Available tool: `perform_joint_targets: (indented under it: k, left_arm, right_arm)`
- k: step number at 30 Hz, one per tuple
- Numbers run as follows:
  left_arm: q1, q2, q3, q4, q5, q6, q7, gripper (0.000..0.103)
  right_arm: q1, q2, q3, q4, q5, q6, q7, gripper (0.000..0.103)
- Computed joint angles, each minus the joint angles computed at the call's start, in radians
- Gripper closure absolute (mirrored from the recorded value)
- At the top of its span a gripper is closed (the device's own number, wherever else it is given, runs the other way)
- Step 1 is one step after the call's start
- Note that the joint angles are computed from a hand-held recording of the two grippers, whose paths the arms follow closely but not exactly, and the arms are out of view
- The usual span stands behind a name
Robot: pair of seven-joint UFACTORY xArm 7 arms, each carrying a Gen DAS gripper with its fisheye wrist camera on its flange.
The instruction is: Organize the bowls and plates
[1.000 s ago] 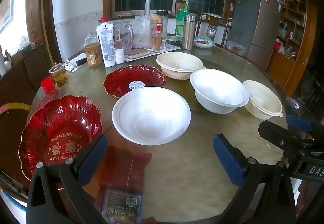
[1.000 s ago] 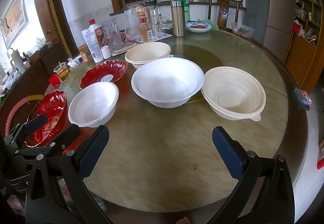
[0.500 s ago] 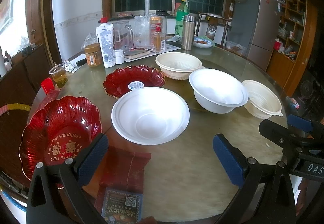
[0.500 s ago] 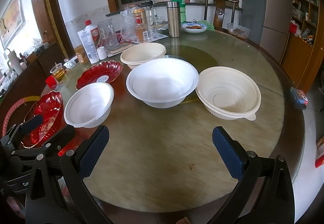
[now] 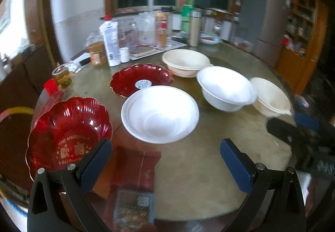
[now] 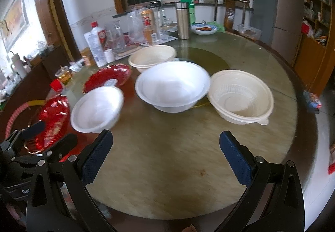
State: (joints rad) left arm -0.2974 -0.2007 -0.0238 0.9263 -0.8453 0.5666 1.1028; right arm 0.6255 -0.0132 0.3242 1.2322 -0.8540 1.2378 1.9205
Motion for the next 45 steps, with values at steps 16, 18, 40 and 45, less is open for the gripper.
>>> perform_joint_targets:
  k: [16,18,40,45]
  left_arm:
    - [0.267,0.355,0.082,0.367,0.101,-0.004,-0.222,0.000]
    - [0.286,0.403,0.074,0.422,0.165,0.054,-0.306,0.000]
    - [0.364,0.505,-0.071,0.448,0.442,-0.073,-0.532,0.087]
    - [0.366,0.480,-0.086,0.438,0.411,-0.104,-0.505,0.087]
  right_arm:
    - [-0.095,0.428,-0.129,0.283,0.200,-0.946,-0.230,0.000]
    - [-0.106,0.479,-0.122,0.322,0.274,-0.959,-0.273,0.000]
    - [0.046,0.658,-0.323,0.569,0.570,-0.765,-0.445,0.088]
    - [0.084,0.628,-0.373,0.554,0.509,-0.754,-0.412,0.088]
